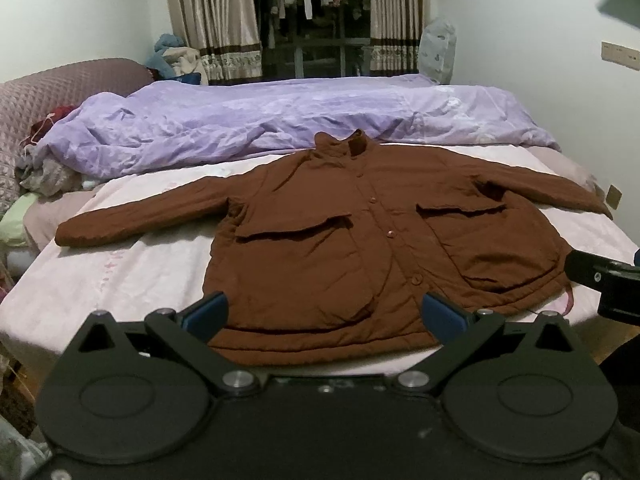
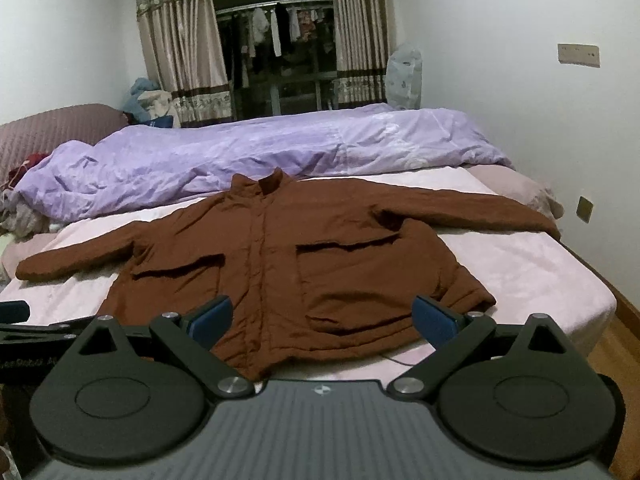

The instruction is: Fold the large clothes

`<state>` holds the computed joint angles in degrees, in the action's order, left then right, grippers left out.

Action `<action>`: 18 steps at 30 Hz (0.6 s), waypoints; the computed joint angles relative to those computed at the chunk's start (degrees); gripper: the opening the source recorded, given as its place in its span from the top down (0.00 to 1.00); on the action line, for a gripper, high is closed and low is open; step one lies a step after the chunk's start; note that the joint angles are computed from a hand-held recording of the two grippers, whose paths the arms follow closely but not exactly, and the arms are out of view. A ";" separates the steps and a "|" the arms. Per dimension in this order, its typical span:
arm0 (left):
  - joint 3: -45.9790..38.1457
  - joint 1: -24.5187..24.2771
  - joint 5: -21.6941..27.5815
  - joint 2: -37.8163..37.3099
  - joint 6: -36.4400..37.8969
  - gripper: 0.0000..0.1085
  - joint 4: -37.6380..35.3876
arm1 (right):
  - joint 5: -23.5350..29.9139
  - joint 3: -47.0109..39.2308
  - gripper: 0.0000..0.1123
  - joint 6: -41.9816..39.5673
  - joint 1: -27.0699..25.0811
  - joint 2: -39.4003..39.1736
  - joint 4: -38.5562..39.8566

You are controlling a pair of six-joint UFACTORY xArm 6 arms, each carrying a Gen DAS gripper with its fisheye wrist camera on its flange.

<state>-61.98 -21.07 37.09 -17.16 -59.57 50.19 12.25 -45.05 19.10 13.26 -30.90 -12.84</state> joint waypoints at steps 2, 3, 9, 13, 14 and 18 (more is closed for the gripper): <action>0.35 0.07 -0.38 -0.29 0.16 0.05 -0.10 | -0.08 0.00 0.08 -0.93 0.09 -0.03 0.84; 0.37 0.08 -0.46 -0.28 0.12 0.05 -0.09 | -0.06 -0.15 0.08 -1.51 0.10 0.05 1.43; 0.60 0.10 -0.88 -0.42 0.54 0.05 0.15 | -0.19 -0.03 0.08 -1.70 0.09 0.05 1.57; 0.68 0.11 -1.15 -0.45 1.00 0.05 0.00 | -0.23 0.19 0.08 -2.28 0.45 -0.04 1.48; 0.80 0.16 -1.26 -0.54 1.07 0.05 -0.01 | -0.21 0.18 0.08 -2.30 0.56 -0.02 1.35; 1.12 0.08 -1.44 -0.92 0.95 0.05 0.28 | -0.10 0.08 0.08 -2.52 0.93 0.14 1.17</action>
